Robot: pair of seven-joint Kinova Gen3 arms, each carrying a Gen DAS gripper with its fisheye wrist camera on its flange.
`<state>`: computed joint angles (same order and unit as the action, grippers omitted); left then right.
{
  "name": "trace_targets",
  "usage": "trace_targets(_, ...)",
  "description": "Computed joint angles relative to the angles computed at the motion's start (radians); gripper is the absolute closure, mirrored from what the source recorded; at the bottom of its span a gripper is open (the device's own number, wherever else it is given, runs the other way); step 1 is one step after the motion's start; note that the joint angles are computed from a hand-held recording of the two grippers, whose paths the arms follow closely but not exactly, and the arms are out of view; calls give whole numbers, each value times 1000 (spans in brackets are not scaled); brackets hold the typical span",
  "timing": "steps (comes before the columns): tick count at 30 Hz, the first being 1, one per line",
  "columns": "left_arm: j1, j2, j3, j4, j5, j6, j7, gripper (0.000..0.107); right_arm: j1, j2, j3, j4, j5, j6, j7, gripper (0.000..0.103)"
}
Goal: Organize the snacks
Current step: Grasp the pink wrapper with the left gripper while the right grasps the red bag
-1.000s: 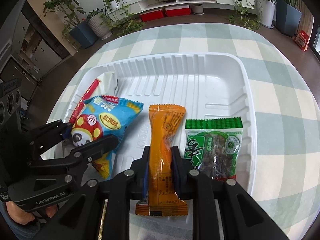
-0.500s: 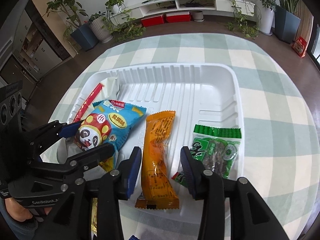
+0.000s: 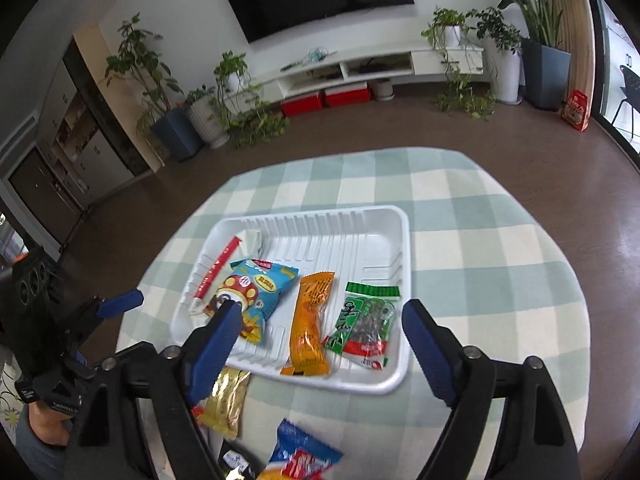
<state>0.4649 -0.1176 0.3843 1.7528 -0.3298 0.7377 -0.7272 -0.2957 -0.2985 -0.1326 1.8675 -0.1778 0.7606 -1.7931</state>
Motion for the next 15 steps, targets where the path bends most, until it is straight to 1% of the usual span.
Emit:
trace_targets(2,1,-47,39,33,-32,35,68,5,-4,-80,5,45,-14,4,0,14)
trace_targets(3,-3,-74,63,56,-45,47,107,5,8,-126,-8,74,-14,2,-11,14)
trace_targets(4,-7,-101,79,83,-43,47,132,5,1,-173,-8,98,-14,15,-32,13)
trace_targets(5,-16,-124,100,104,-39,51,161,5,12,-214,-19,126,-24,14,-41,12)
trace_targets(6,-30,-151,129,128,-37,57,201,5,6,-260,-23,153,-26,28,-66,11)
trace_targets(8,-61,-200,190,167,-21,72,268,5,21,-347,-53,210,-39,40,-96,10)
trace_targets(10,-73,-228,229,190,15,95,284,5,50,-418,-93,252,-41,69,-142,10)
trace_targets(12,-99,-237,281,193,39,137,305,5,75,-476,-121,284,-52,108,-193,10)
trace_targets(13,-105,-242,292,202,56,141,312,5,73,-494,-116,297,-67,125,-212,10)
trace_targets(15,-117,-256,310,229,84,127,329,5,50,-513,-76,331,-132,163,-256,10)
